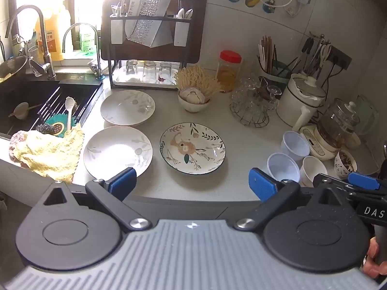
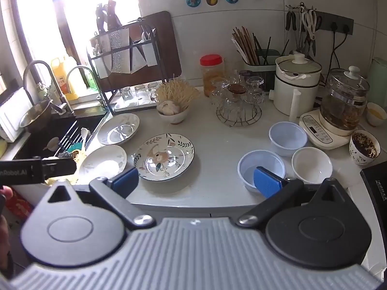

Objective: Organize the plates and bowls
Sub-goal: 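Move both grippers toward the white leaf-pattern plate beside the floral plate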

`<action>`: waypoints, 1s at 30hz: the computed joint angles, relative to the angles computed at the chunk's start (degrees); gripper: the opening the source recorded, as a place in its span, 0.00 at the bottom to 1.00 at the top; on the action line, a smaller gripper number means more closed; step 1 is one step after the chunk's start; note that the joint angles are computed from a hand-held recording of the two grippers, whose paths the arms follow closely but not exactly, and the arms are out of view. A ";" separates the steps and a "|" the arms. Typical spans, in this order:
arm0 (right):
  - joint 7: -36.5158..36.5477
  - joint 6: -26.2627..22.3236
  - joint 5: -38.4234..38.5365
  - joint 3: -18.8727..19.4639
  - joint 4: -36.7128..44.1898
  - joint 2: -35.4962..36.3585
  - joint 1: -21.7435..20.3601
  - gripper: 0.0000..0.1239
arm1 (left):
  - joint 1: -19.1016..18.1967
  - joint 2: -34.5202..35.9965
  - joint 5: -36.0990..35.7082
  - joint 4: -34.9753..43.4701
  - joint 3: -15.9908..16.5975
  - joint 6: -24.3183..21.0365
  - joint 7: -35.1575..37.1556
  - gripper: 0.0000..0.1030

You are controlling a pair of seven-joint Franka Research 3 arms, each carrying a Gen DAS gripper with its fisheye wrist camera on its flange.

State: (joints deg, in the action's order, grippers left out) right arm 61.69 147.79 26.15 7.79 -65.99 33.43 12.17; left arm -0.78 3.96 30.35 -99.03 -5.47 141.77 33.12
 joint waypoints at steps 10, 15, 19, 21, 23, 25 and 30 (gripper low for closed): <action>0.36 -0.42 -0.15 -0.19 -0.11 0.00 0.26 0.83 | 0.00 -0.01 0.63 0.29 0.01 -1.07 0.50 0.98; -0.72 -0.37 0.66 0.35 -1.04 -0.47 -0.28 0.83 | 0.08 0.05 1.06 0.06 0.11 -1.12 0.38 0.98; 0.42 -0.19 -0.19 -0.37 -1.39 -0.62 0.53 0.83 | -0.30 -0.04 2.60 -0.07 -0.03 -1.88 -0.40 0.98; 0.56 -0.63 -0.60 -0.49 -0.38 -0.08 0.57 0.83 | -0.26 0.02 2.30 -0.10 -0.06 -1.67 0.18 0.98; 0.66 -0.42 -0.72 -0.45 -0.22 0.09 0.60 0.83 | -0.29 0.18 2.24 0.05 -0.08 -1.82 0.60 0.98; 0.77 -0.28 -0.74 -0.40 -0.45 -0.02 0.62 0.83 | -0.31 0.25 2.22 0.03 -0.07 -1.75 0.83 0.98; 1.17 -0.43 -0.85 -0.38 -0.57 -0.03 0.74 0.83 | -0.23 0.52 1.42 0.19 0.01 -1.82 1.79 0.98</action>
